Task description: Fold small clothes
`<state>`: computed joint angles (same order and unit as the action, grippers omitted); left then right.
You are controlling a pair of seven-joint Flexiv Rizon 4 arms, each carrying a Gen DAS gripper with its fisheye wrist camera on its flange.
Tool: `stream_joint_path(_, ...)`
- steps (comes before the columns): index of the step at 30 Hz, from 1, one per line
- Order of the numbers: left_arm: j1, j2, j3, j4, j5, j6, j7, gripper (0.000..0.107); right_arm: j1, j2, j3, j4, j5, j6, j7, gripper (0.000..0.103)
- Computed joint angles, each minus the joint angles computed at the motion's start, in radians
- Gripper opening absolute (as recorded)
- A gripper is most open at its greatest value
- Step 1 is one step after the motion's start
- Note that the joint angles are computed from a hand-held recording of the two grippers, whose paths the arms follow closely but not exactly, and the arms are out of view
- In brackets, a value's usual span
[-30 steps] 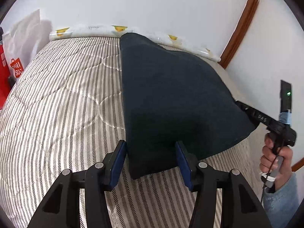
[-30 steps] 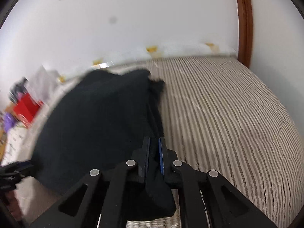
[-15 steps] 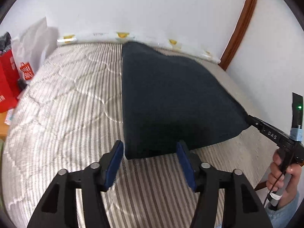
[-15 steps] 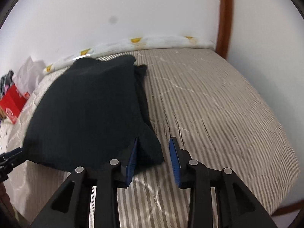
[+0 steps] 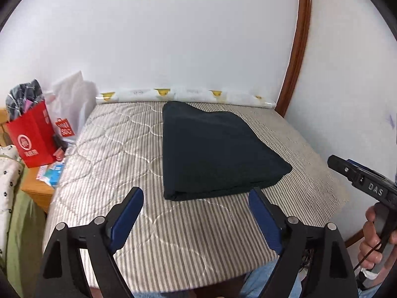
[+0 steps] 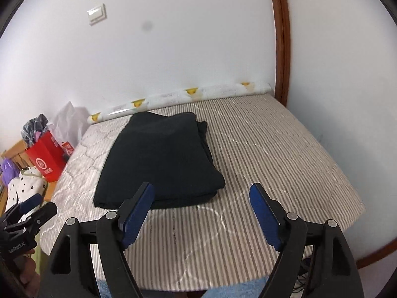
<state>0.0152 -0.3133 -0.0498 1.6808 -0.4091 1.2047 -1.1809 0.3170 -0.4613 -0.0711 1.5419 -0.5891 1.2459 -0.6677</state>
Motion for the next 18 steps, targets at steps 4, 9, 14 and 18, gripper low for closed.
stream_joint_path(4,-0.008,0.037,0.014,0.027,0.015,-0.012,-0.012,0.090,0.044,0.073,-0.043,0.081,-0.121,-0.018,0.070,0.101)
stream_joint_path(9,-0.010,0.065,0.015,0.057,0.004,0.001,-0.014,0.090,0.028,0.117,-0.019,0.124,-0.209,-0.048,0.126,0.102)
stream_joint_path(14,-0.020,0.078,0.029,0.059,0.042,-0.010,-0.039,0.090,0.004,0.141,0.011,0.158,-0.241,-0.035,0.166,0.102)
stream_joint_path(18,-0.021,0.090,0.028,0.069,0.045,0.000,-0.036,0.090,-0.005,0.148,0.025,0.167,-0.248,-0.037,0.176,0.102)
